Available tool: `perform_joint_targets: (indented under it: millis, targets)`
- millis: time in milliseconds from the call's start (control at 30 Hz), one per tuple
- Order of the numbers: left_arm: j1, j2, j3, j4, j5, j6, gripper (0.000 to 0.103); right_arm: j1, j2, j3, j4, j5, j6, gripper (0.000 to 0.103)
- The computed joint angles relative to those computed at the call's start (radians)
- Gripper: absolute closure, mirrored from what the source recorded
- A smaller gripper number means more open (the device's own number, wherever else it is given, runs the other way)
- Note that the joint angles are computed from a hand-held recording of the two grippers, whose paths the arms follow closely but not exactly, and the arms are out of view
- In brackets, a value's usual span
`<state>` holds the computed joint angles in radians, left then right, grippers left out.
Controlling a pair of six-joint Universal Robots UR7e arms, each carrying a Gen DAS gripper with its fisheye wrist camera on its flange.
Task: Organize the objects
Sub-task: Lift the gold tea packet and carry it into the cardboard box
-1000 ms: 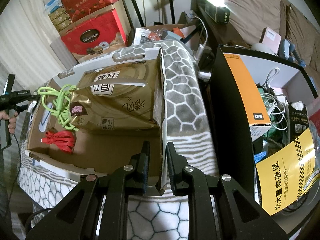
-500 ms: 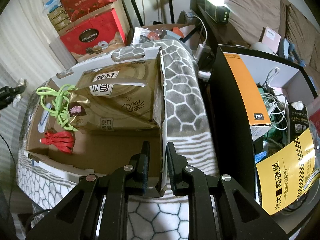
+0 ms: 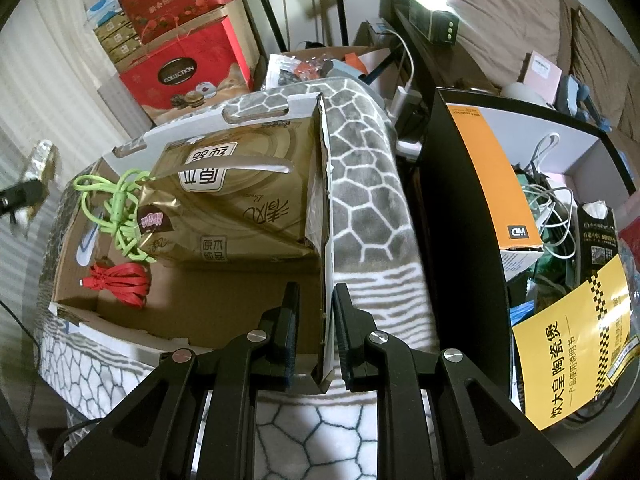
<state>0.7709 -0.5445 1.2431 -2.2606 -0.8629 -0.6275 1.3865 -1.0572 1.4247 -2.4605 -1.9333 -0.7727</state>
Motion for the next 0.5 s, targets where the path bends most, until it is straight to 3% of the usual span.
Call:
perform_joint_targets:
  millis: [233,500]
  targets:
    - [-0.004,0.079,-0.082,0.034,-0.072,0.026,0.049,-0.002,0.004,-0.002,0.001,0.003,0.002,0.086]
    - [0.0,0.16,-0.175,0.089,-0.089,-0.017,0.047,-0.003,0.005,-0.003,0.001,0.003,0.002,0.085]
